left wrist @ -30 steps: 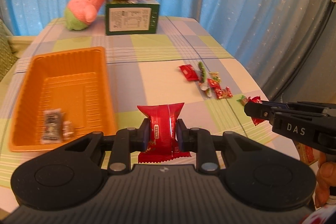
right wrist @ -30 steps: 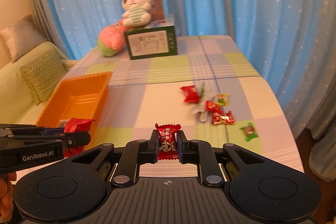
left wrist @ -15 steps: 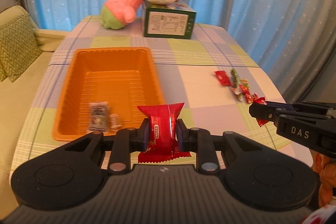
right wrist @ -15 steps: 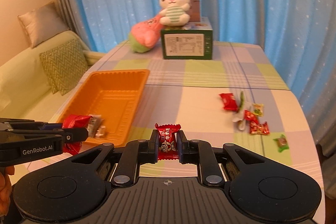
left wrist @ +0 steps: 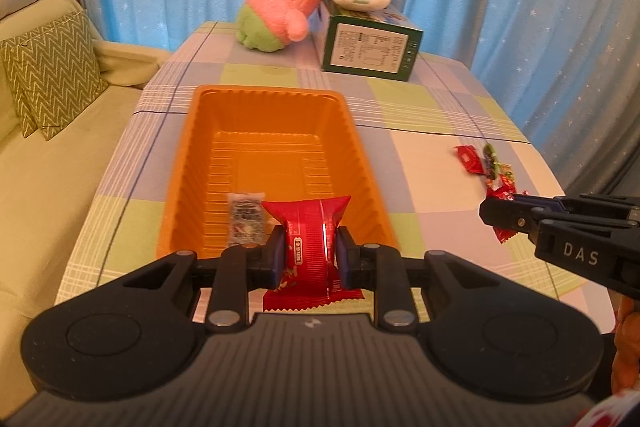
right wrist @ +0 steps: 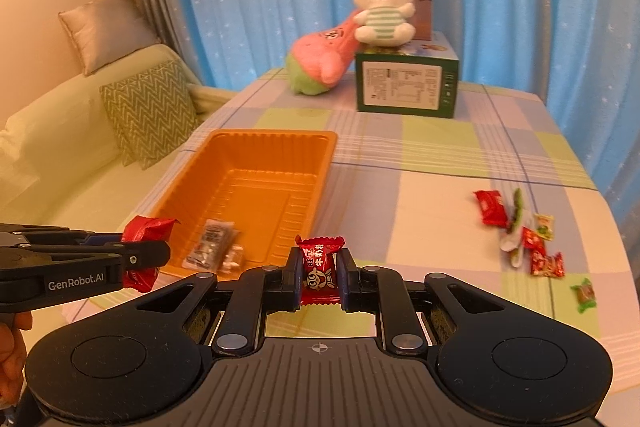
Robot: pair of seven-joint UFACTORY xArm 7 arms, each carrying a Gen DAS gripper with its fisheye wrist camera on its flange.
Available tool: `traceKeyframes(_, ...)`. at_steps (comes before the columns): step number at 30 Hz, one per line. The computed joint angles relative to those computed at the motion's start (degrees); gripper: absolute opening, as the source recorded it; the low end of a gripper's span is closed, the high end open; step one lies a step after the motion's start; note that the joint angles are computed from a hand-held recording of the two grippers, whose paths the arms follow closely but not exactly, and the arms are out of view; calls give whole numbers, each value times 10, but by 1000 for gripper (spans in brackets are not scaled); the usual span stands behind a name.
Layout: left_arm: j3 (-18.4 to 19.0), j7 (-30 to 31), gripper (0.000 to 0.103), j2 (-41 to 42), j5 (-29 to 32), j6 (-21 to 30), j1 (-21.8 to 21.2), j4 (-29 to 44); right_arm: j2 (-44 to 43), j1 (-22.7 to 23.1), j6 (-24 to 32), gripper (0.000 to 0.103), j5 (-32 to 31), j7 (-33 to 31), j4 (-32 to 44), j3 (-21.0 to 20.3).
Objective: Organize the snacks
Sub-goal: 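Carry both red candies over the orange tray and open both tools to release them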
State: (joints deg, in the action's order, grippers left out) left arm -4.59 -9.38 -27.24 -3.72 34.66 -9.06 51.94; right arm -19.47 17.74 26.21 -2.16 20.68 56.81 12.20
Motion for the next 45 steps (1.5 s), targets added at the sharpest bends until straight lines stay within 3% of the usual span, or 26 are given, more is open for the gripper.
traceKeyframes(13,34,48,23,63,-11,-1,24,39,118,24,-22,18,8,-15,95,0)
traceKeyframes(27,36,86,24,128,-34,-13,33,73,177,34,-23,18,23,-17,131,-12)
traceKeyframes(30,31,72,36,135,-23,-12,40,76,180,34,-22,18,27,-16,132,-14)
traceKeyframes(35,34,71,36,124,-24,-16,44,65,184,34,-24,18,43,-23,131,-15)
traceKeyframes(45,39,65,49,94,-25,-24,50,44,203,39,-32,18,68,-39,152,-12)
